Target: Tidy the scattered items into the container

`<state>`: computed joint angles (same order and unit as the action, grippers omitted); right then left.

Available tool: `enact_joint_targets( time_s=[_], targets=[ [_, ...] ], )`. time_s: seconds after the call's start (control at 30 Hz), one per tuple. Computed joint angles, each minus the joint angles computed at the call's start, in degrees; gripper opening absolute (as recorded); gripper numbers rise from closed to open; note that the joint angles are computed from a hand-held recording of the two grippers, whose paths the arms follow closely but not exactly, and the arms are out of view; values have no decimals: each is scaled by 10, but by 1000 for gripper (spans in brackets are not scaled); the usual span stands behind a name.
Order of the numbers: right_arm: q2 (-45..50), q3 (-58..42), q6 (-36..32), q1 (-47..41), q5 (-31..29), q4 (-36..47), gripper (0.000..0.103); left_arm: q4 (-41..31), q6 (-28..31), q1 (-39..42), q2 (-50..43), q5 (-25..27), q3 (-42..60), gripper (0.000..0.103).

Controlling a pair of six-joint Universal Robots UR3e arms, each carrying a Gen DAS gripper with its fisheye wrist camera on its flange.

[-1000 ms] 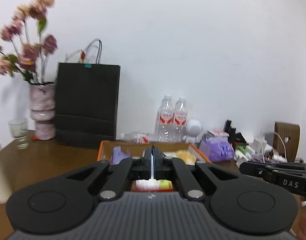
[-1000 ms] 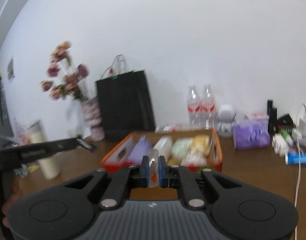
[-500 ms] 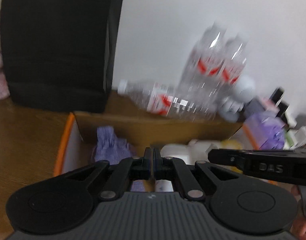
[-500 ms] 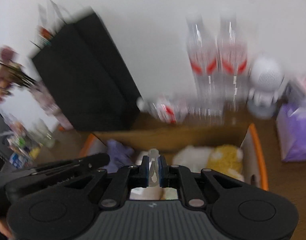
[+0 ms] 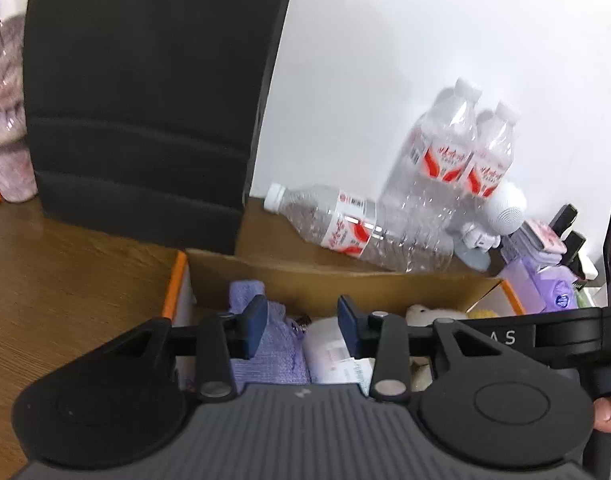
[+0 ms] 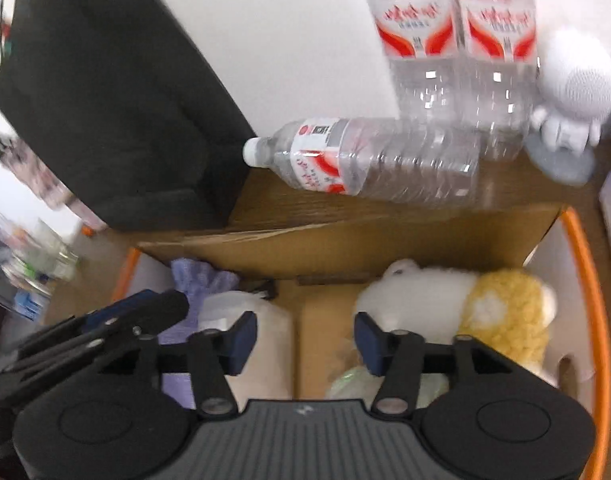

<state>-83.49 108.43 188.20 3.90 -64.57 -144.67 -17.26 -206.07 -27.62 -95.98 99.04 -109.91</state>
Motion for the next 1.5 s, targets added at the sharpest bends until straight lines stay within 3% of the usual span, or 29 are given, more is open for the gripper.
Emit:
enact_joint_targets(
  time_s=[0.1, 0.17, 0.23, 0.3, 0.43, 0.53, 0.9, 1.13, 1.23, 1.37, 1.5],
  targets=[
    [-35, 1, 8, 11, -38, 12, 57, -43, 3, -17, 21, 19, 20, 43],
    [-61, -10, 2, 14, -60, 51, 63, -81, 6, -32, 35, 28, 37, 52],
    [-86, -25, -1, 24, -101, 94, 75, -126, 9, -49, 42, 36, 58, 76],
    [-101, -48, -14, 40, -152, 151, 89, -182, 19, -68, 43, 38, 84, 90],
    [-132, -82, -49, 68, -215, 272, 90, -285, -32, -113, 48, 85, 125, 96],
    [-182, -70, -46, 73, -220, 313, 90, -354, -78, -127, 70, 82, 142, 99],
    [-314, -109, 32, 163, -285, 415, 90, -544, -217, -278, 91, 236, 260, 103],
    [-375, -97, 73, 207, -319, 407, 90, -545, -282, -361, 87, 327, 258, 103],
    [-414, -50, 93, 222, -335, 363, 90, -500, -292, -403, 85, 374, 230, 103],
    [-435, 2, 122, 287, -410, 301, 90, -490, -320, -462, 56, 458, 223, 103],
    [-515, 85, 106, 263, -382, 236, 90, -423, -338, -494, 44, 504, 175, 103]
  ],
)
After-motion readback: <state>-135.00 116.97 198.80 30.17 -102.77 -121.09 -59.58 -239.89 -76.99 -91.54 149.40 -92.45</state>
